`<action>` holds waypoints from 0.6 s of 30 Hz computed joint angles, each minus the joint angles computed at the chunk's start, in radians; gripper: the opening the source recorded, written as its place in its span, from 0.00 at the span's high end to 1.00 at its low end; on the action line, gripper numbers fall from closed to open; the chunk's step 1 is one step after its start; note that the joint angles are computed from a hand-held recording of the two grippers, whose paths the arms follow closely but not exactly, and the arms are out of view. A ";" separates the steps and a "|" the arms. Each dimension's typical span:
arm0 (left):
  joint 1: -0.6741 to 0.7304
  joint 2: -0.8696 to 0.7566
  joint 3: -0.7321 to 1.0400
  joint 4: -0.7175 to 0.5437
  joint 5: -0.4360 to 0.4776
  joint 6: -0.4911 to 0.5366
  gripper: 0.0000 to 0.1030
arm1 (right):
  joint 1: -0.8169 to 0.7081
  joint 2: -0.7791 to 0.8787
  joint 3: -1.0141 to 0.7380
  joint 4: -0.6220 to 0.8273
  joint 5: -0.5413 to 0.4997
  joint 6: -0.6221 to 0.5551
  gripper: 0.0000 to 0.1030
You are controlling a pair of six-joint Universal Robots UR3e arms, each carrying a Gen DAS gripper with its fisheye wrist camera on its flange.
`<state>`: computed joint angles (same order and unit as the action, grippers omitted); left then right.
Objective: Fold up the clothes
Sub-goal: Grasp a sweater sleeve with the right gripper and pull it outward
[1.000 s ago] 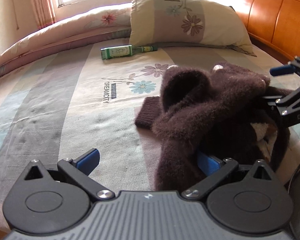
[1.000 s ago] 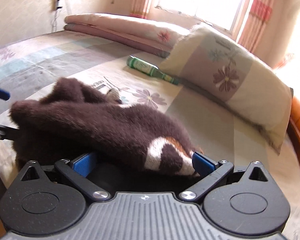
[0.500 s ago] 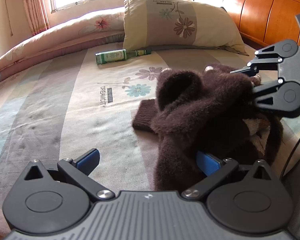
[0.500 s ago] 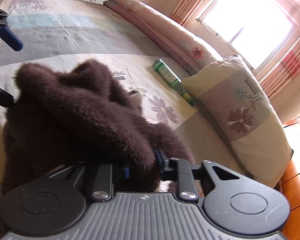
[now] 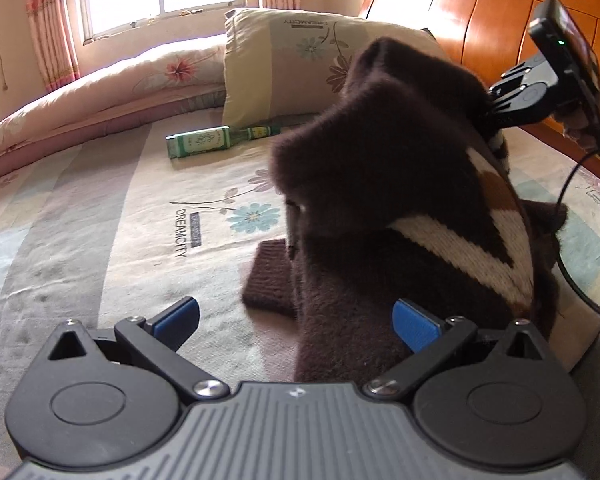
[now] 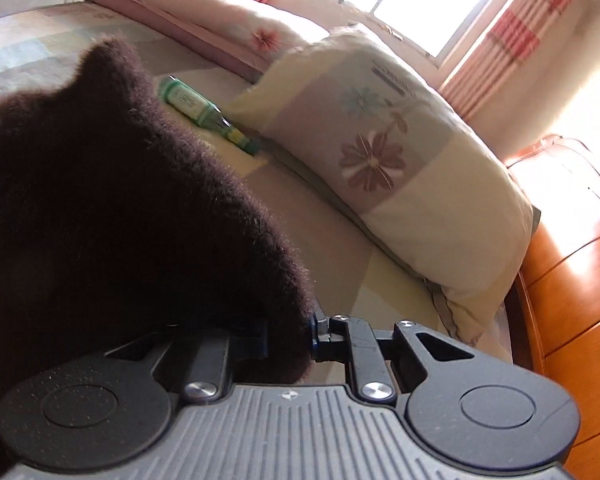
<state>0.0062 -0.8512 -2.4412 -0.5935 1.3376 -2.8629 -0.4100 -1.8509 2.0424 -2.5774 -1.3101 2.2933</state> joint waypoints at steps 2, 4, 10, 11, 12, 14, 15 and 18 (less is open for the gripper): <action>-0.030 -0.042 0.005 0.040 0.020 -0.009 0.01 | -0.001 0.073 -0.049 -0.007 -0.021 0.017 0.80; -0.050 -0.076 0.011 0.071 0.033 -0.017 0.01 | 0.002 0.157 -0.122 0.000 -0.041 0.039 0.80; -0.025 -0.093 0.028 0.096 0.011 -0.043 0.01 | 0.020 0.422 -0.334 0.001 -0.123 0.140 0.80; -0.019 -0.090 0.031 0.097 0.007 -0.044 0.01 | 0.028 0.466 -0.366 -0.009 -0.151 0.160 0.80; -0.016 -0.090 0.034 0.101 0.006 -0.046 0.01 | 0.035 0.517 -0.401 -0.024 -0.177 0.197 0.80; -0.028 -0.101 0.042 0.115 0.022 -0.057 0.01 | 0.029 0.568 -0.422 -0.053 -0.190 0.247 0.77; -0.035 -0.105 0.044 0.120 0.032 -0.062 0.01 | 0.015 0.564 -0.400 -0.071 -0.173 0.256 0.70; -0.056 -0.117 0.049 0.126 0.053 -0.071 0.01 | -0.031 0.551 -0.334 -0.121 -0.120 0.278 0.49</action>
